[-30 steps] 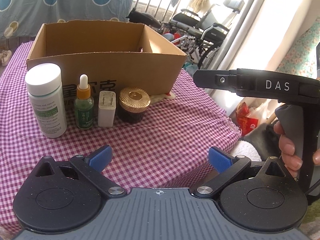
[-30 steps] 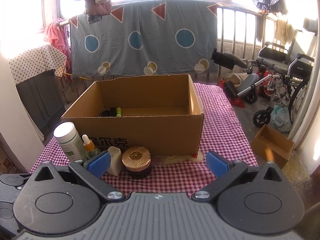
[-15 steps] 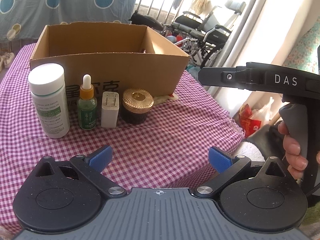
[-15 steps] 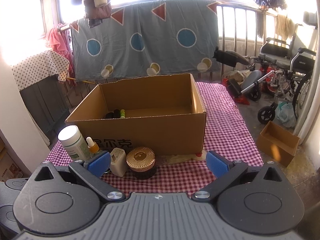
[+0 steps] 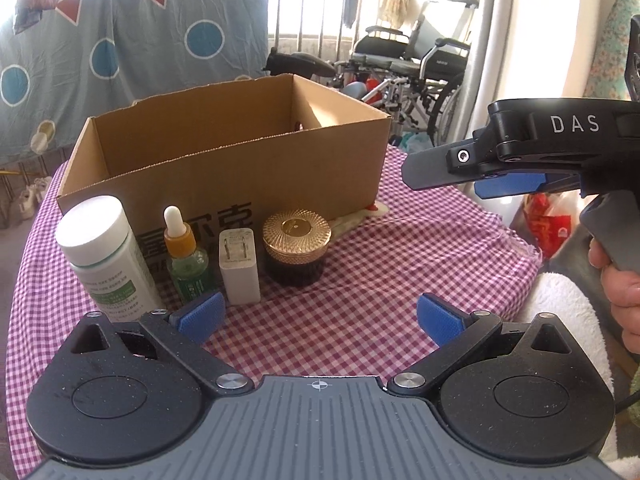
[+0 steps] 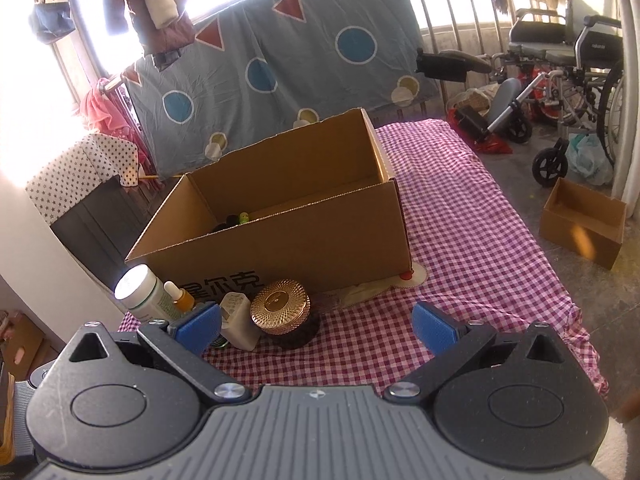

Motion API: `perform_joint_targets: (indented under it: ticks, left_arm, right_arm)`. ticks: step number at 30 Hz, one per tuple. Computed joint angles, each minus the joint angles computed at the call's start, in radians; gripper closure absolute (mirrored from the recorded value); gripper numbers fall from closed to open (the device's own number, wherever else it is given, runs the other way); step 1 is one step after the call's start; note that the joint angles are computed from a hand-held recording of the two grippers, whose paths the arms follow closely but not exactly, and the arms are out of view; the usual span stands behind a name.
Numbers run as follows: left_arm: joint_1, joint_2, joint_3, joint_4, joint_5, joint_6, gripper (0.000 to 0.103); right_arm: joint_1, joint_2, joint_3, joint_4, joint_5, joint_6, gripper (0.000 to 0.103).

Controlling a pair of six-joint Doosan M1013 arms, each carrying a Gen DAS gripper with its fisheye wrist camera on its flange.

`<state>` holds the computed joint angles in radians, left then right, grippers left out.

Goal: Organize rigid objects
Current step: 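Reach the right gripper to the gold-lidded jar and close on it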

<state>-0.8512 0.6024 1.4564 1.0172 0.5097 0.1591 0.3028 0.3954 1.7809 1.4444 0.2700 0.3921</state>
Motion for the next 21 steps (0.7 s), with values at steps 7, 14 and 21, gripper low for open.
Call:
perform_joint_targets:
  ticks: [7,14,21]
  left_arm:
    - [0.007,0.037,-0.045,0.007,-0.025,0.089,0.002]
    - [0.025,0.072,-0.096,-0.093,-0.034,0.211,0.010]
    - [0.036,0.104,-0.154,-0.197,0.014,0.324,0.020]
  right_arm:
    - [-0.044,0.059,-0.039,0.093,0.175,0.025,0.003]
    - [-0.050,0.127,-0.111,0.025,0.259,0.092,0.033]
    - [-0.053,0.190,-0.188,-0.050,0.341,0.142,0.046]
